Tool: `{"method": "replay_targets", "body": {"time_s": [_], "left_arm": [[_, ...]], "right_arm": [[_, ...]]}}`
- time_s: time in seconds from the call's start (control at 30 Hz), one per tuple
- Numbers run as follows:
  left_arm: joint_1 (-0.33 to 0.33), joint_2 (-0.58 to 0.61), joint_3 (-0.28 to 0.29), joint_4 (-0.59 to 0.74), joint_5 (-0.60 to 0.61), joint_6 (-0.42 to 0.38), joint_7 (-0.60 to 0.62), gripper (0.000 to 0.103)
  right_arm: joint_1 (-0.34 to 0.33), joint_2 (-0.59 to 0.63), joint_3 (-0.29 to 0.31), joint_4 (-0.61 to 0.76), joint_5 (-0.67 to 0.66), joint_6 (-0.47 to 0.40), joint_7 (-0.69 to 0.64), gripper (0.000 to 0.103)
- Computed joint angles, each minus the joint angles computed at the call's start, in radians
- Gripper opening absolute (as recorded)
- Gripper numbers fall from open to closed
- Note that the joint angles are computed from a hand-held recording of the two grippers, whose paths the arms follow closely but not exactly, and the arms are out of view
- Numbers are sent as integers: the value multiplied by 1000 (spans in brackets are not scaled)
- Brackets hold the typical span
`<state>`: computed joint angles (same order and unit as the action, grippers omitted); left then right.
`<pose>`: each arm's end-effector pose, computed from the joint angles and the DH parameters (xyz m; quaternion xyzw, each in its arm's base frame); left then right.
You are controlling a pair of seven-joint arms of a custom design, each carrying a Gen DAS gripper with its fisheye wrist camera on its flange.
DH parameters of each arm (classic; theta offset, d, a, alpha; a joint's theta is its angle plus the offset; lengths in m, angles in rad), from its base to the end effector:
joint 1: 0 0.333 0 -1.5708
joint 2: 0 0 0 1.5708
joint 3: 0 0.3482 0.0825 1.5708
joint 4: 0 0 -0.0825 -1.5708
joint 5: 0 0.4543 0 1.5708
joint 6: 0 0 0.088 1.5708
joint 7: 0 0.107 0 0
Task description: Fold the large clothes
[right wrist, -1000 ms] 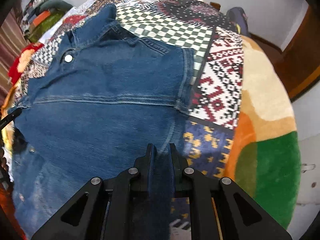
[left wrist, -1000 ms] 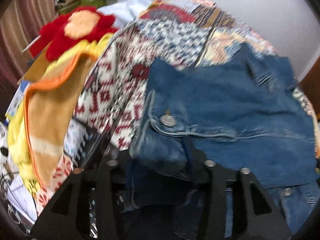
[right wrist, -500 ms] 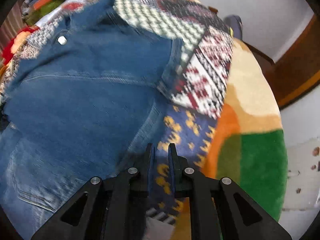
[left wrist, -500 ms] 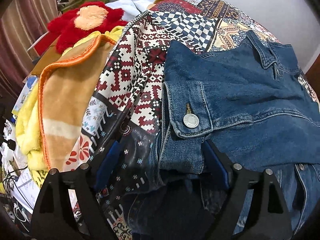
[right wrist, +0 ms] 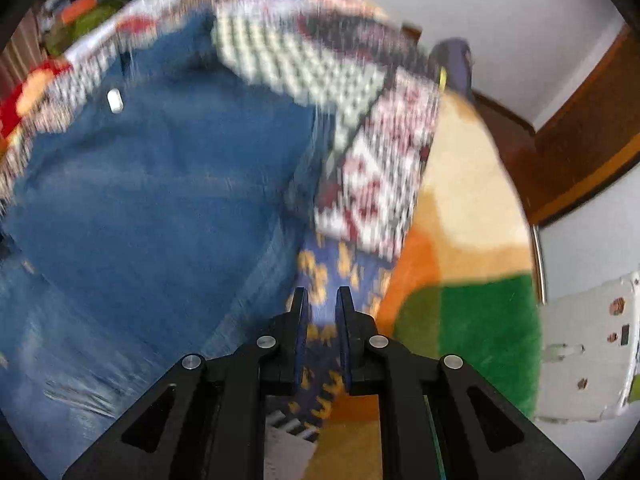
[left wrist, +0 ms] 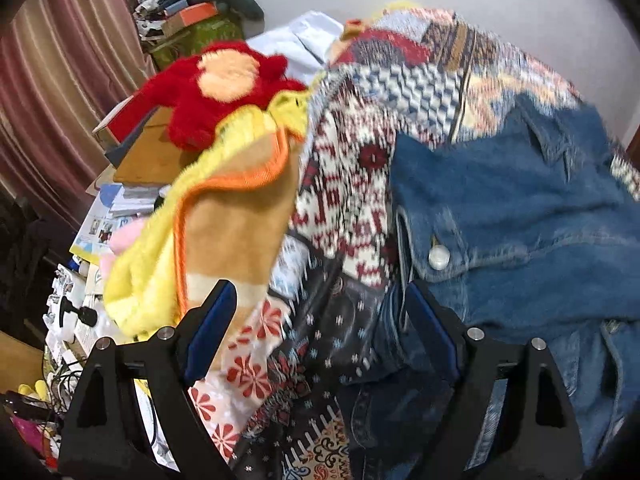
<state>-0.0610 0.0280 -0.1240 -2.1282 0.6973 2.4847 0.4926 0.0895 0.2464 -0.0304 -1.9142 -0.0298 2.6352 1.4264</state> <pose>0.6224 -0.1190 0.4229 -0.7976 0.5275 -0.1143 0.2692 0.7142 0.0442 0.4115 -0.7612 0.6043 -0.1823 0.1490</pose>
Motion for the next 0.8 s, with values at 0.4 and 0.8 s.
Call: {"method": "replay_targets", "body": {"time_s": [0.4, 0.8], "left_arm": [[-7, 66, 14, 68, -30, 57, 54, 91], [-18, 134, 41, 117, -94, 80, 129, 91]], "right_arm": [[231, 228, -170, 213, -498, -21, 242, 9], [128, 224, -129, 206, -510, 46, 327, 86]]}}
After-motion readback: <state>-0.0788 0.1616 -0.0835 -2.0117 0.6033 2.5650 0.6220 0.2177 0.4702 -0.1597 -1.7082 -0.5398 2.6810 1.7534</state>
